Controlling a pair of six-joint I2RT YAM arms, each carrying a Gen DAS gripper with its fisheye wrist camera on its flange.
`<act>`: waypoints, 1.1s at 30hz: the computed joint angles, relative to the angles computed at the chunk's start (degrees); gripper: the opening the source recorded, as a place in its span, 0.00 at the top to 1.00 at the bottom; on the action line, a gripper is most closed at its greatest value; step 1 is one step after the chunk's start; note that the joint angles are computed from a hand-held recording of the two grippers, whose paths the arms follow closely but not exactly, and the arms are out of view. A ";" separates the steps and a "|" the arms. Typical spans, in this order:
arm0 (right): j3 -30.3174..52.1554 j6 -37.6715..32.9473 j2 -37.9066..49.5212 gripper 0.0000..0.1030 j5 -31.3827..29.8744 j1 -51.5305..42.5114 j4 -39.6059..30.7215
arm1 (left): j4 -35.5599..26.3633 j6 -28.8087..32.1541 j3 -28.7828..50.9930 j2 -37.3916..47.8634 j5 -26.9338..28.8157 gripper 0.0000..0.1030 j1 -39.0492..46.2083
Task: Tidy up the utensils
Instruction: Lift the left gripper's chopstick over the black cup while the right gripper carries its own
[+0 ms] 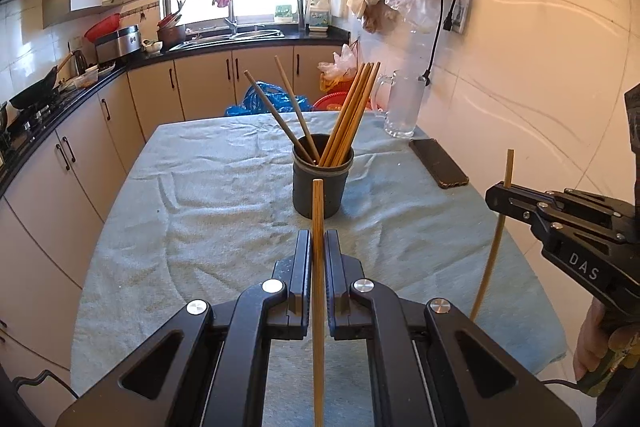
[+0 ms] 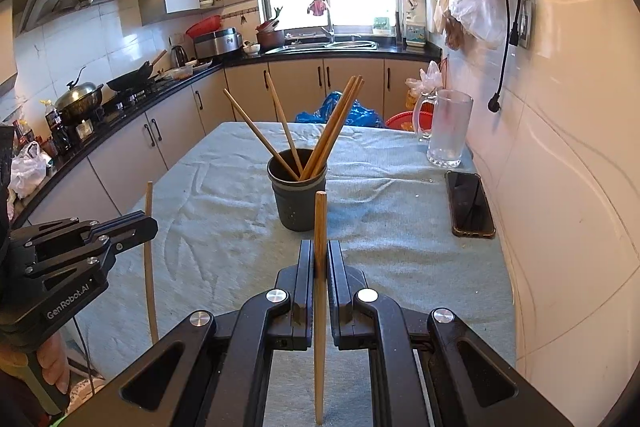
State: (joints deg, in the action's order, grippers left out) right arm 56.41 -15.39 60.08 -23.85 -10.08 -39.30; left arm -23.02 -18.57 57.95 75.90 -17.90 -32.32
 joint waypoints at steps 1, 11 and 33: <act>0.05 -0.01 -0.11 0.93 0.01 0.02 0.00 | 0.06 -0.03 -0.09 -0.33 -0.05 0.95 -0.05; -0.10 0.33 -0.22 0.93 -0.79 -0.18 0.69 | -0.15 0.16 -0.11 -2.66 0.66 0.95 -0.12; 1.27 3.23 0.73 0.93 -0.56 1.20 2.42 | -1.25 2.41 3.08 -4.49 4.94 0.95 2.30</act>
State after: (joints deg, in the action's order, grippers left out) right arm 57.69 -12.15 60.81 -24.40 -8.88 -36.87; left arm -24.27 -16.16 61.03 71.42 -12.96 -30.03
